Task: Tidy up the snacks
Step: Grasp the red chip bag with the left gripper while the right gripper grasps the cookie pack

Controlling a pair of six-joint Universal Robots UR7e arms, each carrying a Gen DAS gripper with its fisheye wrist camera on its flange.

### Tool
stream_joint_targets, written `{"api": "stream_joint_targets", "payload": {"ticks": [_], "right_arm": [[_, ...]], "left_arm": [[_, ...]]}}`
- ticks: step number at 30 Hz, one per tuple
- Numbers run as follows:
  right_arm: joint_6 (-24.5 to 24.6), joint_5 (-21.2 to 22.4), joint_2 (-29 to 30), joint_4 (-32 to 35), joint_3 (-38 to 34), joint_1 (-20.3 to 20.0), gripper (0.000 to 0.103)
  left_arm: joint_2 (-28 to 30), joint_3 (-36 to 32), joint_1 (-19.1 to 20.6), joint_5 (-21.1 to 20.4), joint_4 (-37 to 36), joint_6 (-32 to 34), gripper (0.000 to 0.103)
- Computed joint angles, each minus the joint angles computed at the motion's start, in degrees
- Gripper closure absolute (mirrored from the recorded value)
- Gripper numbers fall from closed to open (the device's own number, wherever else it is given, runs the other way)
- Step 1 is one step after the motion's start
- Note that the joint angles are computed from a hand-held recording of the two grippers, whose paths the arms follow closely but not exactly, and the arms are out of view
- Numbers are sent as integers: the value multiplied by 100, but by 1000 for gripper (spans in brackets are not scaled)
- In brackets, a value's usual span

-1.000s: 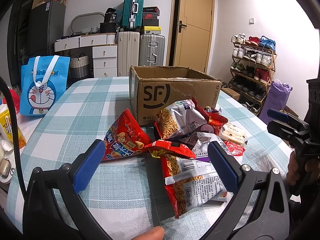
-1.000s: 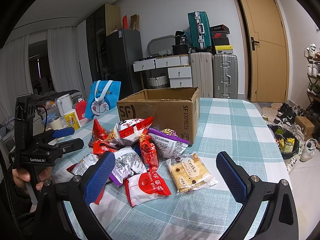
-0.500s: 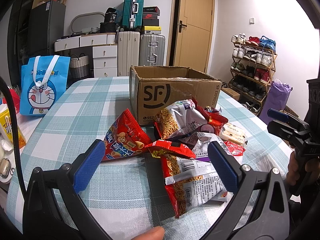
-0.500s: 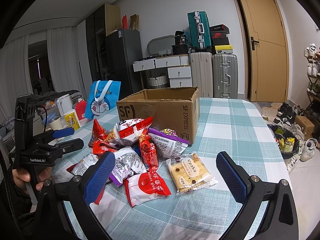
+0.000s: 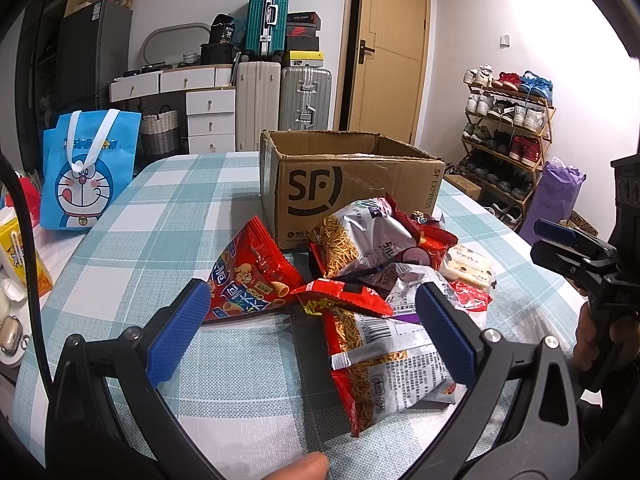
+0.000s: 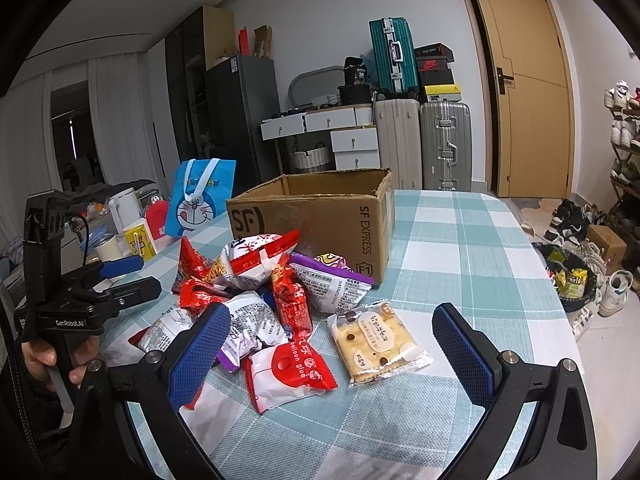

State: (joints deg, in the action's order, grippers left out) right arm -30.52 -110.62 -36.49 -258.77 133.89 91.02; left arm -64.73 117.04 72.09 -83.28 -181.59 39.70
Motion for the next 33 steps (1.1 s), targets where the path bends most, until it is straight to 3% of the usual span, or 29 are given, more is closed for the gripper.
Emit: {"api": "stream_joint_targets", "payload": {"ticks": [10, 21, 26, 33], "right_arm": [[336, -350, -155, 490, -79, -1, 0], [677, -871, -652, 1958, -277, -28, 0], [1014, -1104, -933, 2975, -447, -148, 0], [885, -1280, -922, 3793, -771, -250, 2]], "left_arm": [[61, -134, -34, 151, 197, -153, 1], [248, -605, 3, 467, 609, -495, 1], [411, -821, -9, 677, 833, -547, 1], [641, -1145, -29, 1001, 1176, -693, 1]]}}
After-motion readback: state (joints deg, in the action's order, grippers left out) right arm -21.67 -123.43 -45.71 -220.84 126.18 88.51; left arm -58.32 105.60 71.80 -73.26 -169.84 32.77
